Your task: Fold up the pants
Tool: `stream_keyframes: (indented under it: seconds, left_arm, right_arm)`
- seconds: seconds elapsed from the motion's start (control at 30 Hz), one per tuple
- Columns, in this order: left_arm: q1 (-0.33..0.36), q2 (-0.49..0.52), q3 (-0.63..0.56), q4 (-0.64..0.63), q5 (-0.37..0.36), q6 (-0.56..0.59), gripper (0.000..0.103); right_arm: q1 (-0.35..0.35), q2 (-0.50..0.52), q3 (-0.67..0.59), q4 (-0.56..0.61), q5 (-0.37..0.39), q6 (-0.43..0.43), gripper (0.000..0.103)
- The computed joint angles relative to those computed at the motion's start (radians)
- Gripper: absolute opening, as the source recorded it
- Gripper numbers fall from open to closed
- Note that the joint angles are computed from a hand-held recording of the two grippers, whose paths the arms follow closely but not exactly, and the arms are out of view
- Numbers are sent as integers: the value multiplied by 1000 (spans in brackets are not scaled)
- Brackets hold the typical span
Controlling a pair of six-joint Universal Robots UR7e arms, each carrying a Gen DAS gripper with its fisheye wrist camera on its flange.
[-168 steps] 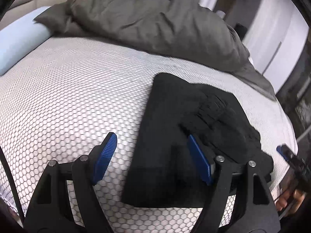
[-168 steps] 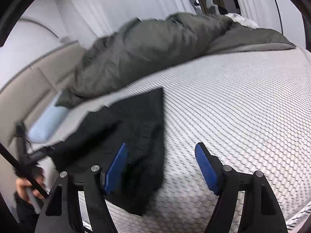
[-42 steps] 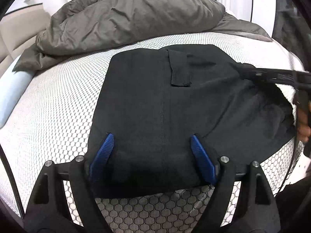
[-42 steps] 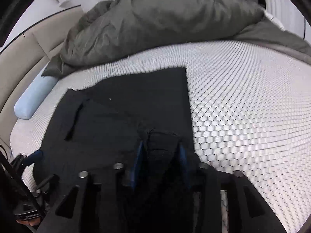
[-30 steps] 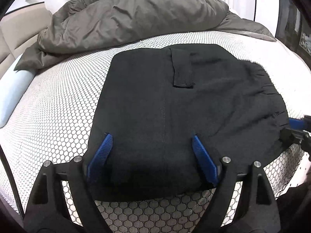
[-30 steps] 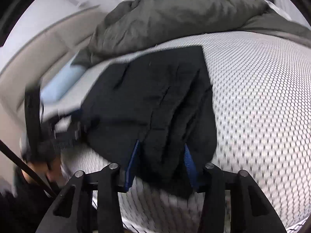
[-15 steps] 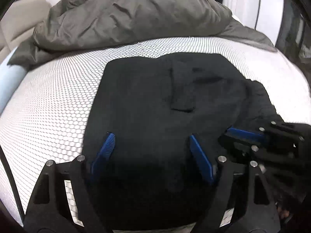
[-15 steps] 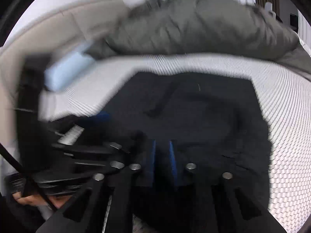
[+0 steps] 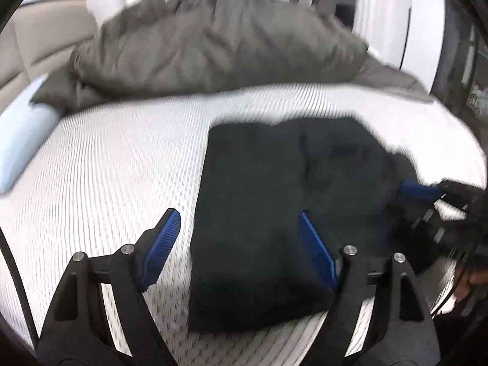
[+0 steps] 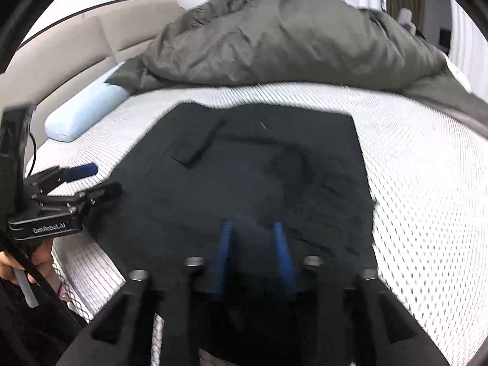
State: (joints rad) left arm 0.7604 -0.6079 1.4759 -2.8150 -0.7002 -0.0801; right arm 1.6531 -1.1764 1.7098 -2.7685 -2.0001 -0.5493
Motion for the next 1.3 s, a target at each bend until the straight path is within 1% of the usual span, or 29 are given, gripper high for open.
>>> stream_keyframes:
  seconds: [0.07,0.1,0.13,0.17,0.2,0.23,0.27,0.33,0.37,0.4,0.43,0.47,0.5,0.57,0.63,0.7,0.77,0.83,0.87,0.93,0.97,1.03,1.07,1.1,1.13,1.17,1.2,1.27,1.3]
  left_arm:
    - [11,45,-80,-2,-15,86,78]
    - [22,71,-132,43,-21,98,78]
    - [37,97,-187,107,-23,87,78]
    - [53,129,-251,202,-9,54,75]
    - [62,150,-293,270,6,18,74]
    - [78,168,-337,339,-1,-21,74]
    - [91,175,-362,367,-24,-46,72]
    - [101,174,-379,392,-38,-77,62]
    - [102,165,-371,388,-38,-73,58]
    - [104,154,-357,378,-41,-60,56]
    - [108,143,-342,366,-45,-54,56]
    - [113,129,-323,358,-47,-58,56]
    - [116,118,-308,352,-47,-66,56]
    - [122,85,-265,338,-39,-88,56]
    - [119,58,-223,332,-20,-118,55]
    - [112,19,-166,310,-18,-168,53]
    - [96,-14,-112,281,-10,-183,53]
    - [70,-44,-44,194,-13,-152,54]
    - [57,-51,-20,163,-23,-130,54]
    - [39,-50,9,117,-39,-62,58]
    - [30,-41,11,128,-30,-37,59]
    - [24,-25,4,163,-7,-28,59]
    - [26,-16,-9,197,-1,-34,59]
    - [28,-13,-11,214,4,-40,61]
    - [29,-14,-5,212,4,-38,64]
    - [33,-16,2,201,9,-36,70]
    - [35,-26,15,204,19,-53,74]
    - [45,-66,63,193,-3,-83,75]
    - [49,-88,94,178,-13,-92,77]
  right_arm:
    - [6,41,-59,19,7,-11,58]
    - [8,64,-89,30,1,-9,60]
    - [9,86,-124,48,-8,-3,60]
    - [8,106,-156,65,-16,2,60]
    - [8,129,-191,87,-37,3,60]
    - [9,150,-216,102,-69,-2,60]
    - [7,161,-231,131,-110,0,60]
    - [-1,185,-256,176,-173,12,60]
    - [-4,182,-249,169,-175,3,59]
    - [-5,173,-239,163,-174,-15,58]
    - [-4,164,-230,150,-192,-42,58]
    - [-5,162,-232,147,-195,-49,55]
    - [-13,149,-230,162,-177,-42,50]
    - [-31,122,-224,194,-138,-25,46]
    - [-42,92,-203,196,-103,-29,45]
    - [-41,71,-180,166,-78,-44,46]
    - [-40,41,-155,151,-45,-34,49]
    - [-35,6,-117,109,-18,-33,61]
    - [-33,-2,-106,97,-13,-32,71]
    - [-28,-27,-73,105,25,-27,71]
    - [-25,-29,-60,104,36,-33,71]
    - [-12,-17,-36,86,46,-63,71]
    - [-5,0,-40,96,39,-67,71]
    - [4,19,-46,124,11,-74,71]
    - [7,28,-44,124,-18,-85,71]
    - [10,41,-39,106,-61,-103,71]
    - [8,42,-35,96,-80,-116,71]
    - [-6,14,-16,98,-64,-116,70]
    - [-14,-8,-1,99,-44,-116,70]
